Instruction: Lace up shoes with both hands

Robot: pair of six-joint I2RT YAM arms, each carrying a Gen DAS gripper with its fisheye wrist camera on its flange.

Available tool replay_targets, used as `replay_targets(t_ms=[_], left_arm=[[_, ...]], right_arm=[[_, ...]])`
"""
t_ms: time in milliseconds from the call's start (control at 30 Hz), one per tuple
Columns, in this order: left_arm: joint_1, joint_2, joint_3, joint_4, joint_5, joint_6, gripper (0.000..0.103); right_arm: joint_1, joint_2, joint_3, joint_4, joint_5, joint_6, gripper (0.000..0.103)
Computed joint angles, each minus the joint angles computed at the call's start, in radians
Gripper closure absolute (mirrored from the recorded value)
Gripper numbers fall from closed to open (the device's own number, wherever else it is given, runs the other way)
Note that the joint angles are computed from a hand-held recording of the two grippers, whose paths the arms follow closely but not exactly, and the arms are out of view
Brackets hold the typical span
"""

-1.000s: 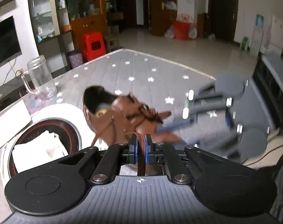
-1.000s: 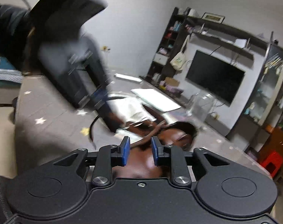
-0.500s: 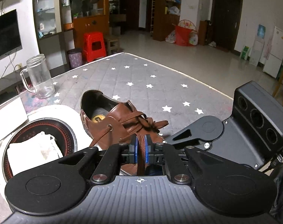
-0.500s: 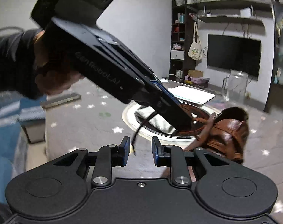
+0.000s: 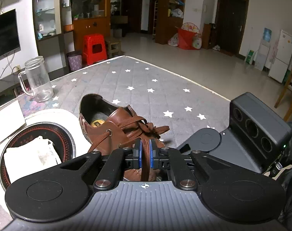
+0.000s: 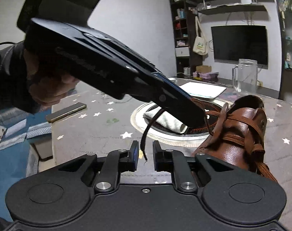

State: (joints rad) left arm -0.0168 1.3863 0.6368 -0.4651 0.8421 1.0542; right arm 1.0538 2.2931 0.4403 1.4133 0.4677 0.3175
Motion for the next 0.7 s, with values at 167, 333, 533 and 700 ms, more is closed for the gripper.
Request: replay_targets(t_ms=[167,333,533,700], left_arm=[[0.022,-0.015,-0.003,-0.005,-0.008,0.046,0.091],[0.047,-0.054,-0.017,-0.036,-0.008,0.159,0.074],[-0.022,-0.172,-0.091,0.025,-0.032,0.255,0.070],[-0.115,-0.182,-0.101,0.069,-0.036,0.254,0.069]], right_arm=[[0.048,-0.050,-0.018,-0.083,0.112,-0.041,0.100],[0.142,-0.183,-0.077,-0.272,0.349,-0.151,0.100],[0.204,-0.296,-0.113,-0.450,0.532,-0.283,0.100],[0.202,-0.346,-0.124,-0.483,0.573,-0.414,0.100]])
